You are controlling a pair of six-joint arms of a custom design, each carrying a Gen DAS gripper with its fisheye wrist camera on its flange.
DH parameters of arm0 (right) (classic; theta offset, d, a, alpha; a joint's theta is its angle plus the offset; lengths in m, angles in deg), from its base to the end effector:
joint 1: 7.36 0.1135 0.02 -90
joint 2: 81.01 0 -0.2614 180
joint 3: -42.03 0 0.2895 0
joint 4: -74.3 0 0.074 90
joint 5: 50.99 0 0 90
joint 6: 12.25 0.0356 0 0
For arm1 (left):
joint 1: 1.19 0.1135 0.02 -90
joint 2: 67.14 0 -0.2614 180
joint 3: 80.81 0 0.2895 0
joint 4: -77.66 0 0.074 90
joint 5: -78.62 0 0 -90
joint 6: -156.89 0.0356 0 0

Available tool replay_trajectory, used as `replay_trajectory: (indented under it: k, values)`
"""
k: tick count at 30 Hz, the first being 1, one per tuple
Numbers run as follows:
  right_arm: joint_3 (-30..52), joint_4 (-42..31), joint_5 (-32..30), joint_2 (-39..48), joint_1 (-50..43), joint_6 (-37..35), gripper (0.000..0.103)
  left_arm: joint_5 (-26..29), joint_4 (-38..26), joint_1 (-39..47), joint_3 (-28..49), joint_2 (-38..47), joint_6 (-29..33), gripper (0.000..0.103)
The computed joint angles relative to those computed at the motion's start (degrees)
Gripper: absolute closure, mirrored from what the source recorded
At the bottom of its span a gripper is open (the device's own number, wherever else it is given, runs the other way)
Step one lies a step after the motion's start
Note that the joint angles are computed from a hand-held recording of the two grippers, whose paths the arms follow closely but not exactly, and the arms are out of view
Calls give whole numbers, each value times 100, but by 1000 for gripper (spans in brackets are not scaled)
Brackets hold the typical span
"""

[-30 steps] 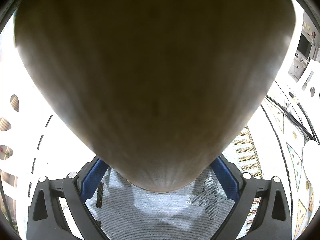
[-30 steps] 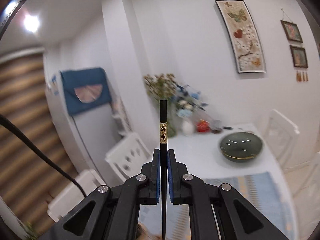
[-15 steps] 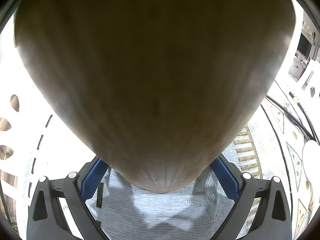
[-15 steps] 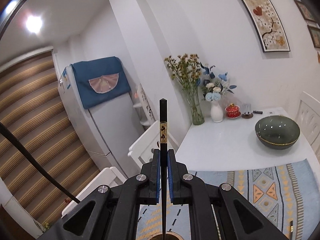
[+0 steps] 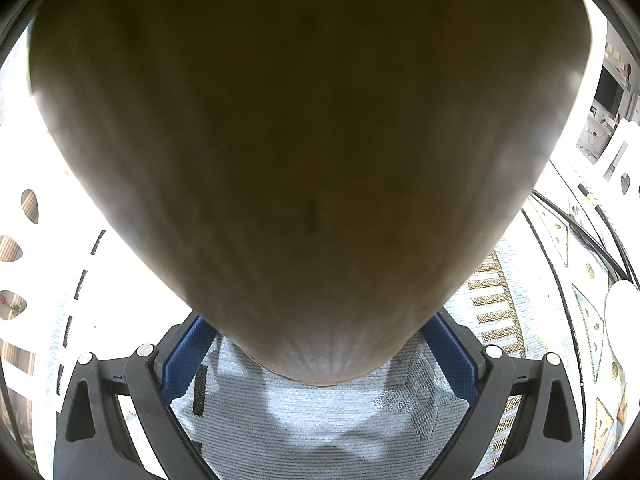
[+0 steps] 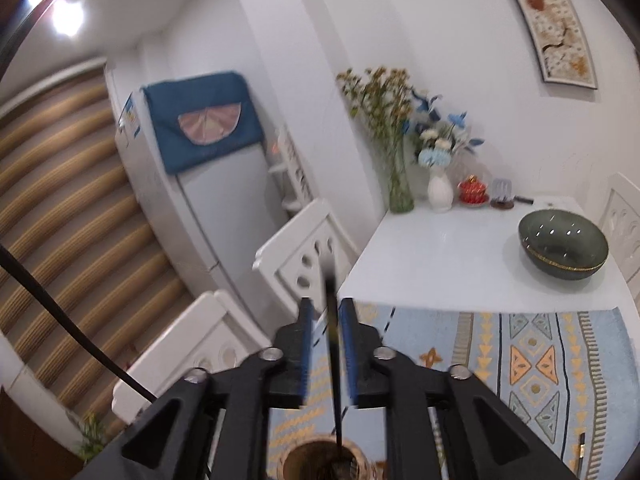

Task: Organize utensils
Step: 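Lift the chopstick with the right tool and release it into the wooden cup, then move the open right tool back to the utensil pile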

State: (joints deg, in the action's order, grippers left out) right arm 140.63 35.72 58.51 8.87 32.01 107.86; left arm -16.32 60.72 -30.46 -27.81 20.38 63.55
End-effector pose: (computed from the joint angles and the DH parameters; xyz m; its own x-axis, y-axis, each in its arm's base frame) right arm 0.3159 0.2438 0.3652 -0.5207 0.1845 -0.8336 -0.1306 0.9477 0.2913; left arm 0.2766 -0.1515 0.1250 -0.7068 0.3296 -0.6259 0.3998 0.9161 0.0309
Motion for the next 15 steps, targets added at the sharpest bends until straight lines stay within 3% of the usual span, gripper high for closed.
replay_trajectory:
  k: [6, 10, 12, 15]
  values:
    - [-315, 14, -98, -517, -55, 143, 75, 0, -7, 1, 18, 24, 0, 4]
    - [-395, -136, 193, -1095, -41, 17, 73, -2, -5, -1, 19, 26, -1, 4]
    - [-387, -229, 419, -1320, 11, -84, 52, -4, -6, -4, 19, 25, -3, 4]
    - [-467, -283, 905, -1785, 179, -370, 49, -5, -6, -5, 19, 26, -4, 4]
